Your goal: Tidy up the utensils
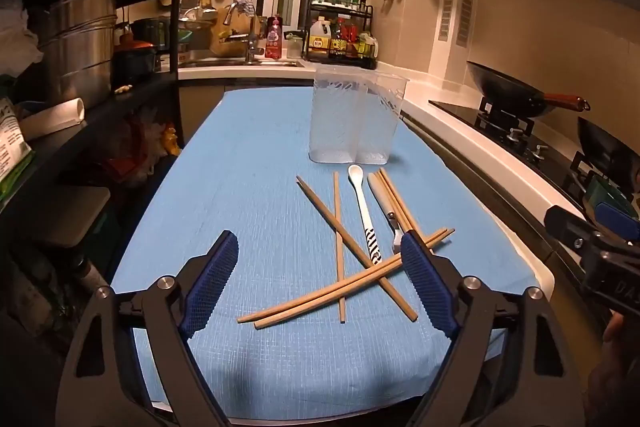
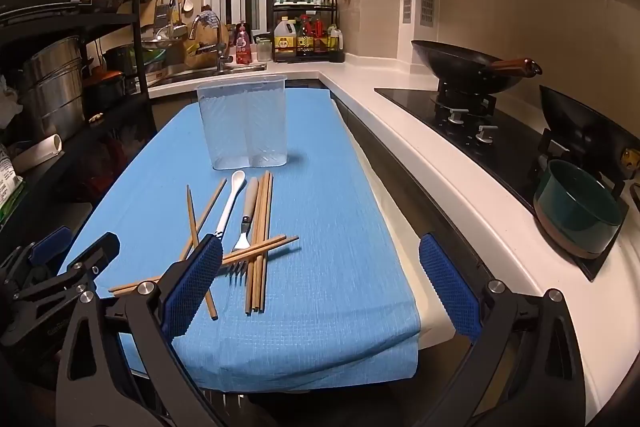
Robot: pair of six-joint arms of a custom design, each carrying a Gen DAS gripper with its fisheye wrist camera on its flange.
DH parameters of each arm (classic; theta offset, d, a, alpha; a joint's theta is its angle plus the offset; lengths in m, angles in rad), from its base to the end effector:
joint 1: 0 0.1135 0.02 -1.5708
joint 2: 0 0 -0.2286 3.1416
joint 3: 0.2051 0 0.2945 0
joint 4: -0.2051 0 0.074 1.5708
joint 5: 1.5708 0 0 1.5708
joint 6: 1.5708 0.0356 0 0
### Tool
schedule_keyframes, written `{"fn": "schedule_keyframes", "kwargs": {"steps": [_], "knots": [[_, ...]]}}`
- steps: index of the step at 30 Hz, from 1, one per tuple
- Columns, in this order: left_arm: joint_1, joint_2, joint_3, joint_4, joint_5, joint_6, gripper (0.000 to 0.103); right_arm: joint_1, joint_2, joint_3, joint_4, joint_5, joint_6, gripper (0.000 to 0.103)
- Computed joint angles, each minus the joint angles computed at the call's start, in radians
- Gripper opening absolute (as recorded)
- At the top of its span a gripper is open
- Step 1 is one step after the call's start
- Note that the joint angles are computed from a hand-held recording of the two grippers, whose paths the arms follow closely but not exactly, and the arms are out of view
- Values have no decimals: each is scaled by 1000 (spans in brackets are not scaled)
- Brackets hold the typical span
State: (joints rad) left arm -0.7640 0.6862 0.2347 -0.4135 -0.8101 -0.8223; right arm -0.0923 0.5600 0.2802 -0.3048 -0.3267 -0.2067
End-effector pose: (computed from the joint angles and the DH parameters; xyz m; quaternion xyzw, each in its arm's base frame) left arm 0.1570 -0.1147 0.1115 -0.1613 0.8581 0.0331 0.4864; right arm 0.2100 -0.0080 0.1535 -0.1265 0.8633 0.0721 0.4832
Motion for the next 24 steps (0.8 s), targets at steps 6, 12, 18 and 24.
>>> {"fn": "schedule_keyframes", "kwargs": {"steps": [6,12,18,24], "knots": [[-7,-21,-19,48,-35,31,81,30,-18,-28,20,17,21,97],[-38,-84,-39,-32,-76,-35,81,35,-133,-71,-19,10,18,97],[-49,-86,-40,-33,-81,-29,81,60,-205,-101,-42,26,38,97],[-68,-59,-30,-31,-101,-48,81,57,-230,-107,-50,21,38,96]]}}
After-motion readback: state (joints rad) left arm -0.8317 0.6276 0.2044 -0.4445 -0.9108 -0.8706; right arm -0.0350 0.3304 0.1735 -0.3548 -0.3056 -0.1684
